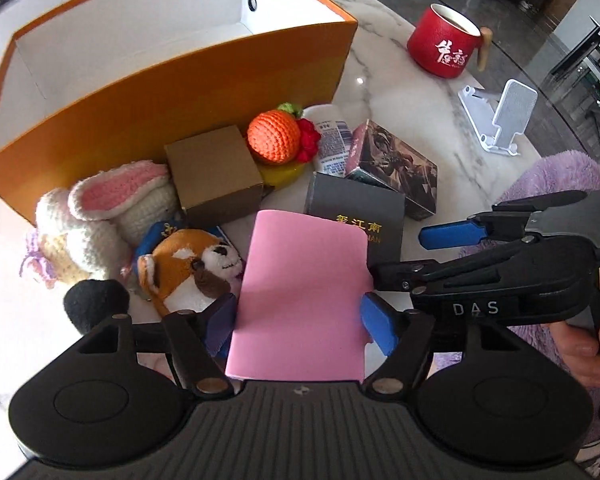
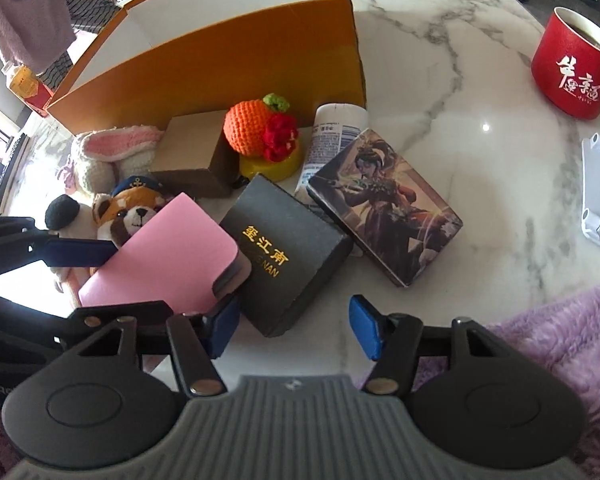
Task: Organize objects
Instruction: 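Grasp the pink notebook with the left tool while the right tool grasps the black gift box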
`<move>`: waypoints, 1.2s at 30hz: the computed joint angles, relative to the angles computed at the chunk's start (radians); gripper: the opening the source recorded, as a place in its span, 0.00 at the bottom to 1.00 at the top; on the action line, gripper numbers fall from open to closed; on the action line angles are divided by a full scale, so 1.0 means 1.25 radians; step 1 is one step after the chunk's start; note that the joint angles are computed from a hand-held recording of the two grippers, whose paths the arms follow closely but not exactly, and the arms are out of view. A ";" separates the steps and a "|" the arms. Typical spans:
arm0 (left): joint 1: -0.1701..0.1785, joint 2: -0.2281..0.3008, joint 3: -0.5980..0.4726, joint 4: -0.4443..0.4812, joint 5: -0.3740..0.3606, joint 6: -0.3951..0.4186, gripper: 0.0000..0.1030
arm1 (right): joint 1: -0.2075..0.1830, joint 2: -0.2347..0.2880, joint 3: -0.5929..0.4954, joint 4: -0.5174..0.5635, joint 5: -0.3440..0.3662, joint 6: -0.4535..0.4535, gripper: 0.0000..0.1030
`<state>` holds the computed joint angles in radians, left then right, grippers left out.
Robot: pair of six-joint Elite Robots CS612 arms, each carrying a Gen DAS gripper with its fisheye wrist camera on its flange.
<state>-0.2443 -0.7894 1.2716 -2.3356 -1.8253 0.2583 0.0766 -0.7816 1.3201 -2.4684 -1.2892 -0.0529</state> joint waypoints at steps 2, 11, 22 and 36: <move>0.002 0.008 -0.016 0.030 -0.013 -0.003 0.80 | -0.001 0.002 -0.003 0.003 0.004 0.002 0.61; 0.018 0.004 -0.014 0.012 -0.044 -0.098 0.44 | -0.015 0.016 -0.020 0.032 0.061 0.041 0.66; 0.027 -0.028 0.047 -0.072 -0.074 -0.190 0.24 | -0.031 0.042 -0.025 -0.025 0.144 0.161 0.68; 0.014 -0.056 0.119 -0.171 -0.062 -0.270 0.22 | -0.030 0.005 0.021 -0.083 0.174 0.106 0.00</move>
